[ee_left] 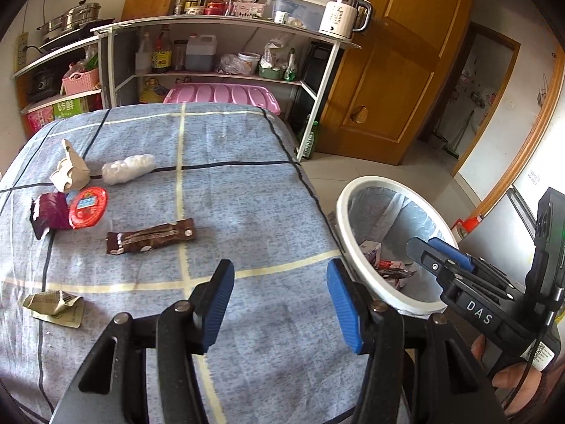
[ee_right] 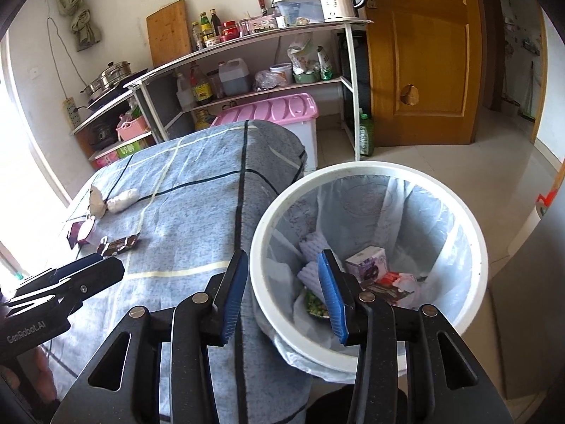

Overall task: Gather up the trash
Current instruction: 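Move both open grippers back over the bed toward the purple bag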

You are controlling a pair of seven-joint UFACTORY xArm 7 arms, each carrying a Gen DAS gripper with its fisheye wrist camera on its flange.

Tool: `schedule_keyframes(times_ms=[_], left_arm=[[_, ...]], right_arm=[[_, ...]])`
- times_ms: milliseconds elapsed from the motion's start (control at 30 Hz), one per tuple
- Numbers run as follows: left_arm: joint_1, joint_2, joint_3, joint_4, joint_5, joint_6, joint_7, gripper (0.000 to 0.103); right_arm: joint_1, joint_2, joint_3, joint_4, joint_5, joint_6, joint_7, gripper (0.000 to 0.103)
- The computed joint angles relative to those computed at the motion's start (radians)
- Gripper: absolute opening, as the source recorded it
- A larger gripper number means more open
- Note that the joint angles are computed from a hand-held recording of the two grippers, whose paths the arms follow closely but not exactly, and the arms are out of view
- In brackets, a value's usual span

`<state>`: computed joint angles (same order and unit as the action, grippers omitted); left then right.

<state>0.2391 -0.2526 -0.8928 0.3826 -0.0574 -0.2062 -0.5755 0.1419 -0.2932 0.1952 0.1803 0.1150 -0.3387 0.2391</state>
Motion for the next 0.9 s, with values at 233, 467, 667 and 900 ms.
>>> schedule_keyframes(times_ms=[233, 467, 667, 900], left_arm=[[-0.159, -0.057, 0.232, -0.114, -0.018, -0.027, 0.011, 0.058], [-0.239, -0.112, 0.411, -0.210, -0.042, -0.039, 0.029, 0.058], [-0.267, -0.123, 0.538, -0.253, -0.035, -0.054, 0.069, 0.059], [-0.316, -0.088, 0.724, -0.280, -0.007, -0.091, 0.119, 0.060]], right_arm=[[0.038, 0.072, 0.061, 0.053, 0.024, -0.017, -0.010, 0.047], [0.104, 0.179, 0.097, 0.134, 0.080, -0.039, -0.088, 0.050], [0.189, 0.273, 0.095, 0.232, 0.180, -0.016, -0.219, 0.050], [0.338, 0.402, 0.019, 0.374, 0.224, 0.027, -0.352, 0.054]])
